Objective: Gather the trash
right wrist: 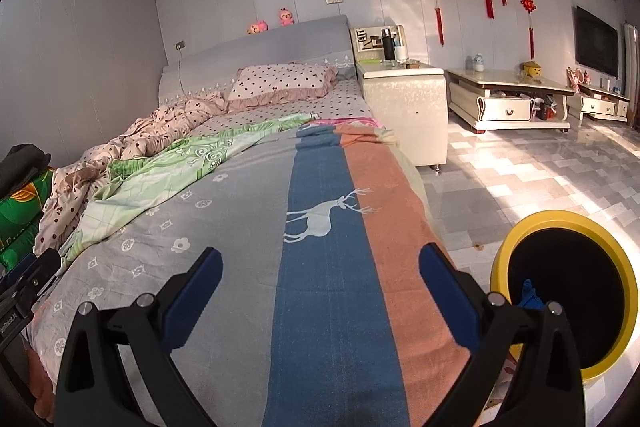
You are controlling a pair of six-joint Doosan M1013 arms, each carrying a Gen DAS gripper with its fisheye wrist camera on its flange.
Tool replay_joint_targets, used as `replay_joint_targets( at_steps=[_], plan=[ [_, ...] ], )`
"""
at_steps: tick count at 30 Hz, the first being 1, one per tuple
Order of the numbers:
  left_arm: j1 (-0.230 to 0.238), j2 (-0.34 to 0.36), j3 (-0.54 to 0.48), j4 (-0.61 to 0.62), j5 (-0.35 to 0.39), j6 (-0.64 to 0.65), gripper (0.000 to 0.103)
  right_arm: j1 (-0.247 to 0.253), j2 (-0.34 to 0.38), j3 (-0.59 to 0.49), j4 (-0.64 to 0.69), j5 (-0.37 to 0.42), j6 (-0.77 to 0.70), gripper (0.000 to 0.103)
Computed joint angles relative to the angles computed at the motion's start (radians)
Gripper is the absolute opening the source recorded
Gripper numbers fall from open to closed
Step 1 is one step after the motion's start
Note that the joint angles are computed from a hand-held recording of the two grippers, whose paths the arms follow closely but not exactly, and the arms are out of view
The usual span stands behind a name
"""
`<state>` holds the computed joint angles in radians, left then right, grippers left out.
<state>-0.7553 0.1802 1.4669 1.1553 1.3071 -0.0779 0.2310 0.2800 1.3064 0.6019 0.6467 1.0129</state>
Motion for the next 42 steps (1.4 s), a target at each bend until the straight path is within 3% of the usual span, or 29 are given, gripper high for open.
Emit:
replay_joint_targets(
  at_steps=[14,24,42],
  plan=[
    [-0.072,-0.011,-0.01,0.085,0.032,-0.032,0.095,-0.014,-0.086,0.108,0.116,-0.126,-0.13,0.095],
    [-0.096,-0.023,0.003,0.092,0.026,-0.064,0.095,-0.008,-0.114,0.143,0.163,-0.147,-0.17,0.095],
    [-0.103,-0.029,0.009,0.095,0.014,-0.068,0.095,0.005,-0.119,0.156,0.109,-0.159,-0.124,0.095]
  ],
)
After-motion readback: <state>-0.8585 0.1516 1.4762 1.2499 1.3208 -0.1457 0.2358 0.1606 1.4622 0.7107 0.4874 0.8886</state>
